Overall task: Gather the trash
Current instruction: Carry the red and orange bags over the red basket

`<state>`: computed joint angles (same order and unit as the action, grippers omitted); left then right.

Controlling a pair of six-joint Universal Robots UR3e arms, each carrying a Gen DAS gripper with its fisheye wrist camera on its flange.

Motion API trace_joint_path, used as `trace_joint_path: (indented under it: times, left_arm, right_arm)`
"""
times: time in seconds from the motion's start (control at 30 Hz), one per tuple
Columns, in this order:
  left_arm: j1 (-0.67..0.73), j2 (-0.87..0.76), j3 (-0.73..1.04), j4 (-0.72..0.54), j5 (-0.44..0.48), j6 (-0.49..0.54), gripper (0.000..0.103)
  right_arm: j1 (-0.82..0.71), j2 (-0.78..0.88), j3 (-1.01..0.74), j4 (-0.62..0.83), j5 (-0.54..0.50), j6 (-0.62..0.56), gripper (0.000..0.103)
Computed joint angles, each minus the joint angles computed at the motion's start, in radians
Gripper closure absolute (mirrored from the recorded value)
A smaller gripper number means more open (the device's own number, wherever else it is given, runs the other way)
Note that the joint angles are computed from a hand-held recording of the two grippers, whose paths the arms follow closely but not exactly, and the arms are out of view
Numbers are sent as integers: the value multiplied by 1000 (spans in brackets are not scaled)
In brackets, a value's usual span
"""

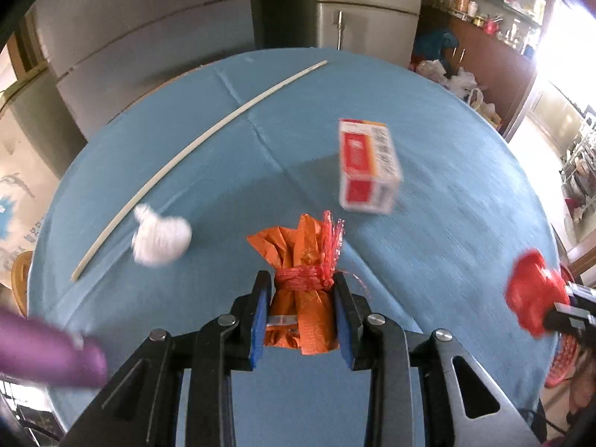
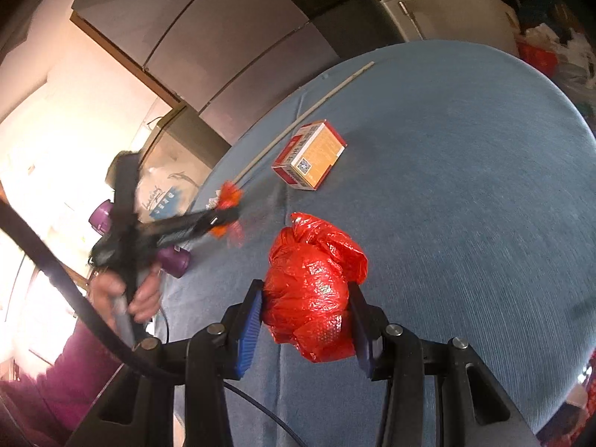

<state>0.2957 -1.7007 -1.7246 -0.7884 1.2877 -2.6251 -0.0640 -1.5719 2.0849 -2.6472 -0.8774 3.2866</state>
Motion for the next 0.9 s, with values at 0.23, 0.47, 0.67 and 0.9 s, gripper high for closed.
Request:
trace_joint_path:
  times: [0.23, 0.47, 0.67, 0.9]
  left_arm:
    - [125, 395, -279, -121, -103, 49, 70]
    - [204, 668, -376, -277, -170, 86, 70]
    - [193, 775, -375, -349, -162, 73, 70]
    - [129, 853, -368, -320, -110, -1, 70]
  right_arm:
    - [-19, -173, 68, 92, -3, -29, 57]
    - [-56, -395, 136, 252, 0, -79, 57]
    - [-117, -593, 160, 451, 19, -148, 57]
    - [-227, -808, 130, 698, 78, -245, 57]
